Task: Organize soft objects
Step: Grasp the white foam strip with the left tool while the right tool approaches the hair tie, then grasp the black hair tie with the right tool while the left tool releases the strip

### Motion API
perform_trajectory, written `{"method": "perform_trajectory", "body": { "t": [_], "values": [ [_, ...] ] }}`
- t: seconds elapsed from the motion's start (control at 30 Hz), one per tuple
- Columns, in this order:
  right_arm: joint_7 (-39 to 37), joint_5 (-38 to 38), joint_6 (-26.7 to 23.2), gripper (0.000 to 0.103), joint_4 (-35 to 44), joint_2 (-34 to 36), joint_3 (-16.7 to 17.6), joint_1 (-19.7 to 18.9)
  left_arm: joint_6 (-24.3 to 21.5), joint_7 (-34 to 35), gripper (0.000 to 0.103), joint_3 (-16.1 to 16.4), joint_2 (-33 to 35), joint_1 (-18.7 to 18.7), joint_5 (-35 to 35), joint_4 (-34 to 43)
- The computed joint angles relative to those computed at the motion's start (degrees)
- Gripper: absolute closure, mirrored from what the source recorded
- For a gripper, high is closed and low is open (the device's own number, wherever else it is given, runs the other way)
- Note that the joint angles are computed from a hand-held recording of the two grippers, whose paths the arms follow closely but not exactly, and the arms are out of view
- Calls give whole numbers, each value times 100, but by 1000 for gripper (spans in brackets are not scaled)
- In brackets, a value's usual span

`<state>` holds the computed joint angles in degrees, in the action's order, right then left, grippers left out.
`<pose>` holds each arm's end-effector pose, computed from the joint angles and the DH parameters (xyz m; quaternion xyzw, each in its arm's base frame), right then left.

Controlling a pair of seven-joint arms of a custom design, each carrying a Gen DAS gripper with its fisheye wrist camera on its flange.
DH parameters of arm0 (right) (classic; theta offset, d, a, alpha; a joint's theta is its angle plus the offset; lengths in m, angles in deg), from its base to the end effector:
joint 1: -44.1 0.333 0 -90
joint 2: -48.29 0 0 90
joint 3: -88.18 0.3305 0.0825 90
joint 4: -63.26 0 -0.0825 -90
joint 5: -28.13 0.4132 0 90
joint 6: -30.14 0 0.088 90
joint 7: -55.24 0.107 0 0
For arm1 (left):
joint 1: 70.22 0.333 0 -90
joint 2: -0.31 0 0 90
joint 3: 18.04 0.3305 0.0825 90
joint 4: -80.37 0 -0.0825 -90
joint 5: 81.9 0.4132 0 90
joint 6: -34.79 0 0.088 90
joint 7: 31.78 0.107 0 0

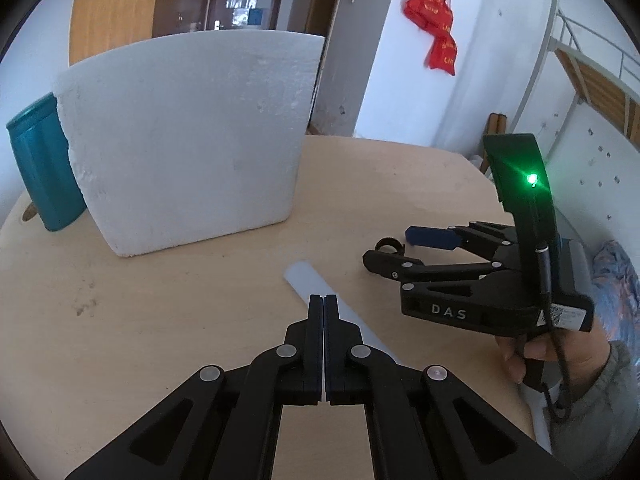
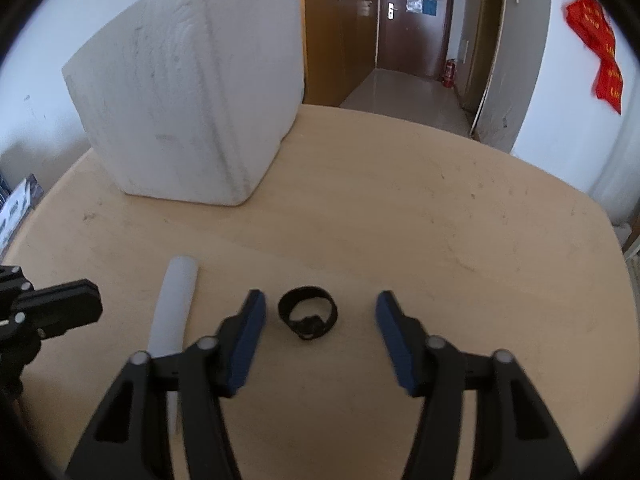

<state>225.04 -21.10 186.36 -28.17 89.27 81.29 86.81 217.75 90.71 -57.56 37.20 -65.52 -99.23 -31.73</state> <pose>0.5862 0.4763 0.2395 -0.6710 0.6644 -0.2291 0.2364 0.6059 -0.3275 0.2695 -0.4253 0.8201 -0.3759 0.0727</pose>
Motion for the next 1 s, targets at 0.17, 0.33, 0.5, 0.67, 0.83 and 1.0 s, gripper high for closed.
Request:
{"method": "perform_trajectory", "body": {
  "t": [0.17, 0.33, 0.5, 0.67, 0.83, 1.0],
  "values": [
    [-58, 79, -173, 79, -33, -57, 52, -10, -202, -13, 103, 121, 138, -135, -41, 253],
    [197, 26, -70, 84, -304, -249, -1, 35, -116, 166, 103, -96, 193, 25, -109, 203],
    [628, -387, 139, 84, -539, -460, -83, 98, -228, -52, 102, 519, 2, -606, -131, 251],
    [686, -467, 214, 84, -579, -486, 21, 0, -412, -521, 97, 1341, -168, -1405, -208, 336],
    [874, -598, 410, 84, -698, -558, -15, -29, -130, -1096, 30, 2091, -297, -2154, -81, 267],
    [1030, -713, 557, 84, -775, -611, -88, -29, -291, -1422, 30, 2269, -268, -2322, 24, 386]
  ]
}}
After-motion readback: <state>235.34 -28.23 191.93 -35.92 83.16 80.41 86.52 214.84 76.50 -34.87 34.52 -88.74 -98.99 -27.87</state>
